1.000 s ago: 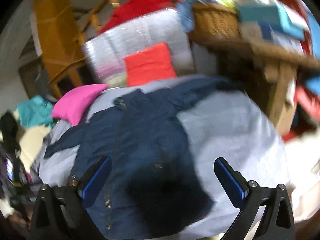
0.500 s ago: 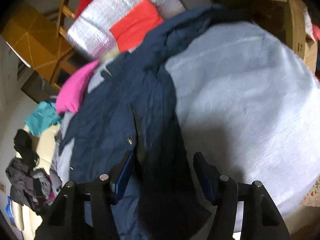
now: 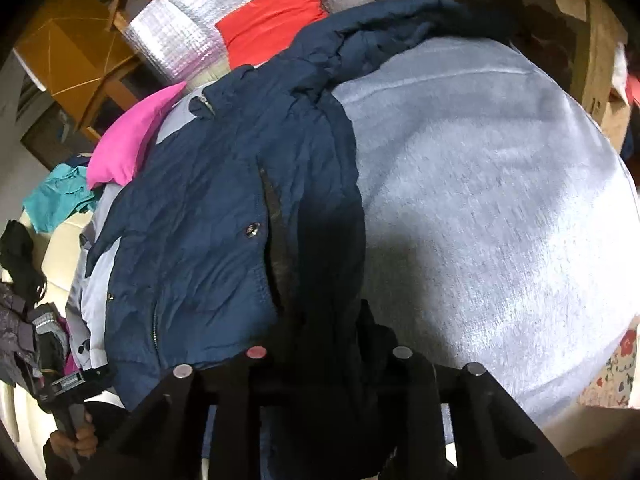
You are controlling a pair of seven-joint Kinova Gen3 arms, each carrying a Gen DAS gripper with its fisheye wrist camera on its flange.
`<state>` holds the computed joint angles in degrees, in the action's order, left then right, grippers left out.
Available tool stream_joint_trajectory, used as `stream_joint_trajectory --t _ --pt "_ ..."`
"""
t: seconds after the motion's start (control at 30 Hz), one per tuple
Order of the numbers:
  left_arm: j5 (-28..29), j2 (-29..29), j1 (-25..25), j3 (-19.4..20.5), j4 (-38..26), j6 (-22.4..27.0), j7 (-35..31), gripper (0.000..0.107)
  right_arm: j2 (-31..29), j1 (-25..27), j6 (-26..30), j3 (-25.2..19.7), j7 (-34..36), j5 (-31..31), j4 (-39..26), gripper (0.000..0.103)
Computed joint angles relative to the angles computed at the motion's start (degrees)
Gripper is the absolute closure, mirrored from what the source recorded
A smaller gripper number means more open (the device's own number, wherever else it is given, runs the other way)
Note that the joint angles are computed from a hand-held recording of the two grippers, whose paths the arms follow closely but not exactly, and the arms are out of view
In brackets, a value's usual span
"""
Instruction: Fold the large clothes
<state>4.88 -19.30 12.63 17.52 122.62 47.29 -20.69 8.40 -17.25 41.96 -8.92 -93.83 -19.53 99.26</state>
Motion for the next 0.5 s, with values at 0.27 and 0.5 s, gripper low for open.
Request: stream_joint_trajectory --t 0.27,0.5 --pt "1.8 2.4 1.3 -1.5 -2.3 0.5 -3.9 0.042 1.7 -0.5 4.3 0.1 -1.3 1.8 -3.1 0.076" --pt "-1.2 5.8 3.1 -1.5 -9.8 5.5 -8.2 0.086 -0.7 -4.4 8.4 0.3 -6.9 7.7 -6.7 0.089"
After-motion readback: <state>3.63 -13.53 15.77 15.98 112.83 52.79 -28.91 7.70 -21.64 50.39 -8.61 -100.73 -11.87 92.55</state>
